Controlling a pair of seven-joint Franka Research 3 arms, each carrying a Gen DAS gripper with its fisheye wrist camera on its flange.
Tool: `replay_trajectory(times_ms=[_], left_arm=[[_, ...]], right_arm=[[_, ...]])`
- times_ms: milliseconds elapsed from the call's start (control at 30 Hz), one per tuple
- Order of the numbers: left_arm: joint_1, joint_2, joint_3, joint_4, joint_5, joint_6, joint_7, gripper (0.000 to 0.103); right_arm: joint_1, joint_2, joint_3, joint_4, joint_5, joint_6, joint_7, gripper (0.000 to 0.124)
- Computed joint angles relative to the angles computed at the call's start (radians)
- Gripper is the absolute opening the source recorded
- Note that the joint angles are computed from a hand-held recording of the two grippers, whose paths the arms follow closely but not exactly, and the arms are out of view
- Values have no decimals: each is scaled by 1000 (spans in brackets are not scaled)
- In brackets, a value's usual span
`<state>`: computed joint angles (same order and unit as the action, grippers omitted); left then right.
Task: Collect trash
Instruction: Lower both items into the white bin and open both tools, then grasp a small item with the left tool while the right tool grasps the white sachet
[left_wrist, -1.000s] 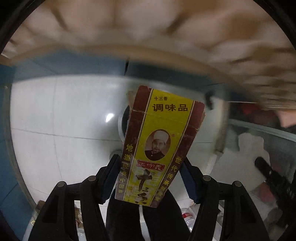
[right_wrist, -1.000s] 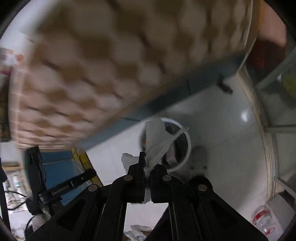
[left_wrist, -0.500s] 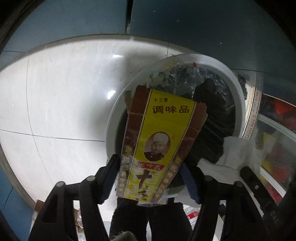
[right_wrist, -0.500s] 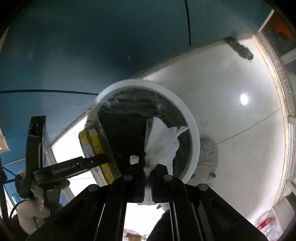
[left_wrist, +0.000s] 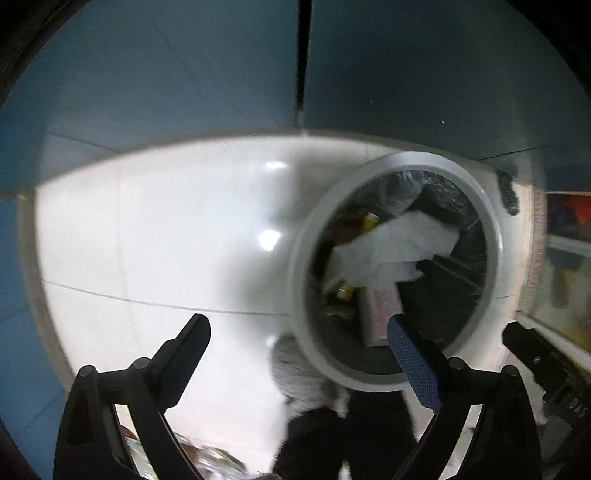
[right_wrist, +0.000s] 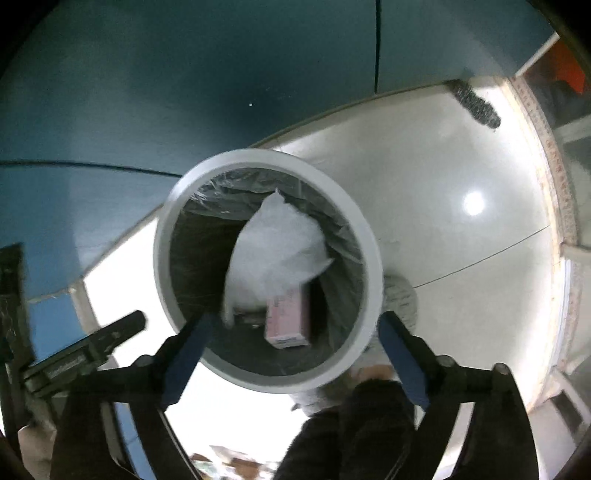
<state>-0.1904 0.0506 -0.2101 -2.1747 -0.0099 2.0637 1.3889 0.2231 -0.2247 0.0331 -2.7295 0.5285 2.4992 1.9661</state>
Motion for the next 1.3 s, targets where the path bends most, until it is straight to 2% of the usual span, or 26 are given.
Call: replay_trajectory(times_ms=[167, 333, 633, 867, 1067, 1133, 1233, 1300], left_arm=[[-4, -78, 1, -22, 17, -41, -8, 98], [-16, -189, 11, -14, 5, -148, 7, 98], [-31, -318, 32, 171, -27, -408, 2, 98], [-34, -346, 37, 408, -32, -584, 5, 98], [-33, -322, 38, 622, -50, -721, 7, 98], [-29, -291, 38, 736, -62, -770, -4, 98], [-27, -246, 20, 860, -25, -775, -10, 98], [-29, -186, -5, 967, 46, -752, -12, 98]], right_arm=[[-20, -32, 45, 27, -196, -86, 107, 103], [-14, -114, 62, 55, -292, -202, 174, 103], [-10, -337, 67, 191, -334, -553, 202, 103], [-42, -418, 83, 460, -363, -837, 225, 103], [-70, -379, 85, 767, -374, -1041, 223, 103], [-76, -356, 85, 855, -364, -1090, 226, 103], [-90, -315, 72, 1008, -349, -1144, 233, 103], [-103, -295, 62, 1076, -343, -1143, 241, 103]])
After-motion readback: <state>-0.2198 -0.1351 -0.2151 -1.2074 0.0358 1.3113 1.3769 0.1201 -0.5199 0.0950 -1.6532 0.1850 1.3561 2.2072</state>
